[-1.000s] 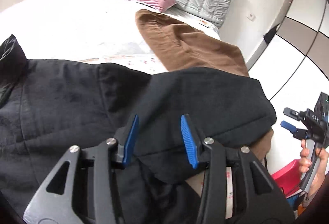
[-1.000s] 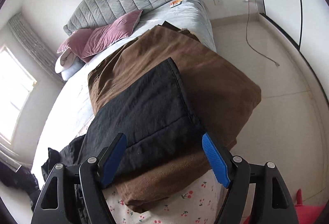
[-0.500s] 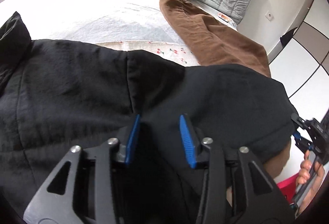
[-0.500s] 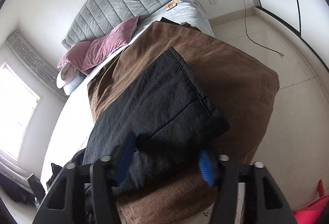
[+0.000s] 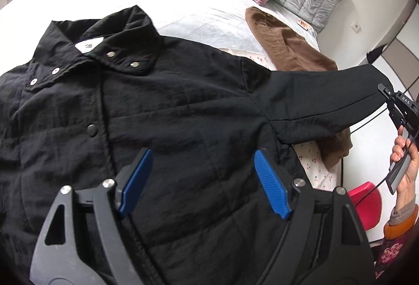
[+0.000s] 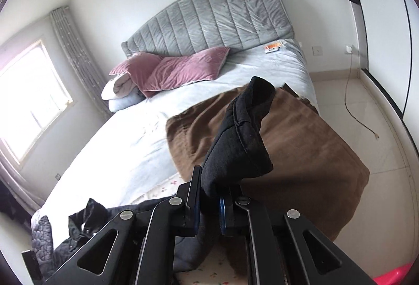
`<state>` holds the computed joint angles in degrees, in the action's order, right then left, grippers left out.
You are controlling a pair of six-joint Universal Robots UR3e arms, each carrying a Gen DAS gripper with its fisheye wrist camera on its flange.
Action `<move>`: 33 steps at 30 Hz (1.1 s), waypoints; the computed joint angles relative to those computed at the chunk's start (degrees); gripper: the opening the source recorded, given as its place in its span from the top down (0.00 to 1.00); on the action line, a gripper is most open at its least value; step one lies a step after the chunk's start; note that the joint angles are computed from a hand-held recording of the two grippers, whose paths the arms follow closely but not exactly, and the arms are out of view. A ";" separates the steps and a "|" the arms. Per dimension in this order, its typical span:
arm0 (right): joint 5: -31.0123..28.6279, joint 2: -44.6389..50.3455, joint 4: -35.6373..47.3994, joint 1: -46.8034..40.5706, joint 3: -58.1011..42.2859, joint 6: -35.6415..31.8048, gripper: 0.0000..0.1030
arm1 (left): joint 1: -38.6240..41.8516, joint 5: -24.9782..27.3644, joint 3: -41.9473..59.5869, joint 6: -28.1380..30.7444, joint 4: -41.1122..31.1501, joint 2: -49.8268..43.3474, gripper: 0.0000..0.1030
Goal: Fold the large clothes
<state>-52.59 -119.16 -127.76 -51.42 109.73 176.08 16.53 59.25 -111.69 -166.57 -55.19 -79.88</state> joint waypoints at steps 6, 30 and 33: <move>-12.72 10.65 -4.91 27.44 -15.62 10.10 0.91 | 14.62 -6.40 1.76 11.43 -17.31 7.45 0.22; -14.73 32.68 -33.24 47.16 2.50 20.54 0.35 | 25.33 -6.93 -3.68 17.06 -3.40 -6.89 0.30; -14.85 33.89 -41.18 41.02 10.97 20.10 0.35 | 19.65 -3.22 -2.19 10.54 4.73 -13.47 0.49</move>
<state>-67.44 -85.26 -168.95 -10.40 120.70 196.18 36.18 56.03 -113.89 -156.03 -50.46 -93.35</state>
